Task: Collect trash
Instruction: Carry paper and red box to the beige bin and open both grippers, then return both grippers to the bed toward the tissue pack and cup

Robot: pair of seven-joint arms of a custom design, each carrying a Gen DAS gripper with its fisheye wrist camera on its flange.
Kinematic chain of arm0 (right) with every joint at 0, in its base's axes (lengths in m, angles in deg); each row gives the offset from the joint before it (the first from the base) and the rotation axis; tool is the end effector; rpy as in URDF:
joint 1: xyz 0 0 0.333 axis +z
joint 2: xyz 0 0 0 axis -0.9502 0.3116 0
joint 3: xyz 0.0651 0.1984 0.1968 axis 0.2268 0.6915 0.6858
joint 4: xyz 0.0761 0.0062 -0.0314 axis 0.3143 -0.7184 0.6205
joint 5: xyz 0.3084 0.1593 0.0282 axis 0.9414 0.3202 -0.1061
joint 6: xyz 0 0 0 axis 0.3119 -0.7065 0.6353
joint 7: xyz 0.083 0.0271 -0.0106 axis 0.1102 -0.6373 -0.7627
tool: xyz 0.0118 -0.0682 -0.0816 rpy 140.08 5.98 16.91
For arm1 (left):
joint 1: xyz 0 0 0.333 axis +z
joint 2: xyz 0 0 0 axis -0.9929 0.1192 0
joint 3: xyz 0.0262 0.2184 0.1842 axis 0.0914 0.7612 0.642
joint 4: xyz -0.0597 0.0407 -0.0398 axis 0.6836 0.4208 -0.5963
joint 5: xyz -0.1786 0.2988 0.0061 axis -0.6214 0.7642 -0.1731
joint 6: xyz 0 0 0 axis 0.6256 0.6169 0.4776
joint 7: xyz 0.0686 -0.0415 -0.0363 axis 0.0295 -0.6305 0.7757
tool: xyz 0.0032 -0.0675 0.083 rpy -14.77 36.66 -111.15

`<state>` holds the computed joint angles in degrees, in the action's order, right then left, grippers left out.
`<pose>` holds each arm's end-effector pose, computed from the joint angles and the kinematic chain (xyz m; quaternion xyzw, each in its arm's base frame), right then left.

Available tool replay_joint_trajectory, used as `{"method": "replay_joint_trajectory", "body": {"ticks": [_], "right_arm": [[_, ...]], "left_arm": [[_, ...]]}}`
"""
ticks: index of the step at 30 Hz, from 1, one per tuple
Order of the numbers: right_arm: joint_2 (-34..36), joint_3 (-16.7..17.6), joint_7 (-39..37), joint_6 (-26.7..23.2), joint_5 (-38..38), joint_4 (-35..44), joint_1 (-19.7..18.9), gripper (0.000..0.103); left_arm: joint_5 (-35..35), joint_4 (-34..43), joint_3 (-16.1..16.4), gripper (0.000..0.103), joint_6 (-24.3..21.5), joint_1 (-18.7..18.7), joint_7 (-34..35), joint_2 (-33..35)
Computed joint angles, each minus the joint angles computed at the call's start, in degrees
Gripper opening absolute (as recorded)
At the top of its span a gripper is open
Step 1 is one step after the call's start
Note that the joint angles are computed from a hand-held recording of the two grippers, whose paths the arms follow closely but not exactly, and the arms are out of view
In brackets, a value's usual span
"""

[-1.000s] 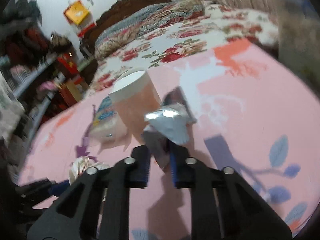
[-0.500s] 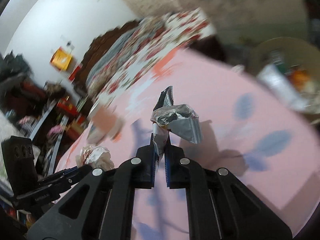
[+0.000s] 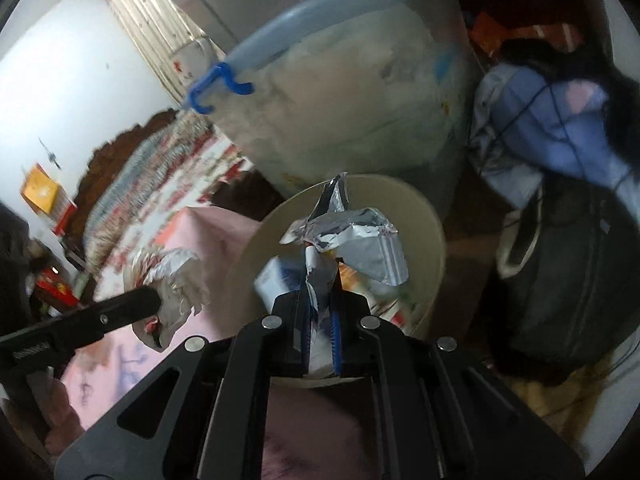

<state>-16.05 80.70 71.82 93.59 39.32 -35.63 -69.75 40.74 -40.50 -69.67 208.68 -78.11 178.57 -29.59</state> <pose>0.6165 0.1770 0.3448 -0.6091 0.6743 -0.0943 0.4068 0.6167 -0.1105 0.3977 -0.6085 0.7246 -0.3149 0.0747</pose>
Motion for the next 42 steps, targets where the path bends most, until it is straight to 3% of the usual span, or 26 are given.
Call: {"method": "replay_joint_trajectory", "body": {"ticks": [2, 3, 4, 6, 9, 10, 12, 13, 15, 18, 21, 22, 26, 29, 32, 35, 37, 39, 42], "right_arm": [[1.95, -7.83, 3.21, -3.93, -4.2, 4.26, 5.64, 0.013], [3.7, -11.48, 4.74, -7.36, -7.07, 7.5, 8.16, 0.013], [5.43, -13.78, 5.91, -11.24, -9.46, 10.56, 9.47, 0.012], [6.83, -14.26, 6.19, -15.14, -10.77, 12.55, 9.05, 0.012], [6.55, -12.0, 4.09, -13.73, -9.32, 11.1, 7.29, 0.013], [6.27, -11.02, 3.13, -12.56, -8.47, 10.23, 6.63, 0.02], [5.48, -9.19, 1.86, -10.17, -6.3, 8.18, 5.44, 0.056], [4.79, -7.88, 1.0, -6.62, -4.79, 6.3, 4.9, 0.081], [3.57, -7.18, 0.67, -1.47, -4.22, 3.78, 5.52, 0.081], [1.87, -5.46, 1.18, 2.18, -4.69, 1.45, 4.94, 0.081], [0.26, -2.0, 2.34, 6.7, -5.47, -0.91, 3.12, 0.081], [-0.05, 0.57, 2.54, 7.94, -6.18, -1.53, 1.4, 0.081], [0.03, 8.03, 3.9, 8.16, -10.37, -1.81, -2.96, 0.081], [0.6, 9.9, 5.12, 5.66, -13.17, -0.43, -2.32, 0.081], [2.74, 10.24, 4.64, 1.1, -14.49, 3.59, 0.91, 0.081], [4.72, 8.52, 3.89, -2.17, -13.79, 7.51, 5.88, 0.081], [6.74, 7.42, 4.01, -4.85, -13.34, 11.07, 9.72, 0.081], [8.47, 6.18, 4.12, -7.22, -12.87, 14.31, 12.95, 0.081], [10.81, 2.36, 4.92, -10.82, -13.67, 19.61, 19.31, 0.081]], "left_arm": [[6.01, 5.92, 2.76, 0.049, -1.17, -3.88, -5.4, 4.71], [8.93, 7.84, 3.93, 0.068, -1.59, -5.27, -7.95, 6.22], [12.75, 9.66, 5.93, 0.068, -1.54, -7.34, -11.64, 7.79], [16.56, 12.45, 6.87, 0.068, -3.46, -8.29, -15.6, 9.92], [14.31, 9.0, 2.43, 0.069, -2.51, -3.67, -13.36, 8.12], [14.14, 6.72, 1.9, 0.069, -1.11, -2.85, -12.64, 6.67], [13.61, 2.8, 1.15, 0.069, 0.82, -1.35, -11.25, 4.02], [12.52, 0.63, 0.51, 0.069, 1.53, -0.21, -10.27, 2.47], [9.63, -3.05, -0.54, 0.069, 2.18, 1.81, -8.11, -0.37], [3.49, -9.54, -1.05, 0.069, 3.3, 4.33, -3.75, -5.57], [-6.56, -17.04, -1.05, 0.069, 4.2, 7.19, 3.83, -11.65], [-9.17, -18.82, -0.59, 0.069, 4.14, 7.51, 5.84, -13.17], [-18.38, -28.04, 3.52, 0.069, 4.36, 8.43, 13.53, -20.87], [-20.69, -34.56, 8.27, 0.069, 5.65, 8.86, 16.3, -26.13], [-20.06, -38.51, 13.89, 0.069, 6.92, 10.77, 15.56, -29.85], [-13.65, -38.47, 17.24, 0.071, 9.2, 14.17, 8.18, -29.61], [-7.76, -35.09, 19.24, 0.071, 8.94, 17.3, 0.36, -26.52], [-7.94, -29.81, 22.42, 0.071, 7.41, 17.73, -2.15, -21.8], [-6.8, -22.13, 23.48, 0.071, 4.49, 18.52, -4.64, -14.8]]}}
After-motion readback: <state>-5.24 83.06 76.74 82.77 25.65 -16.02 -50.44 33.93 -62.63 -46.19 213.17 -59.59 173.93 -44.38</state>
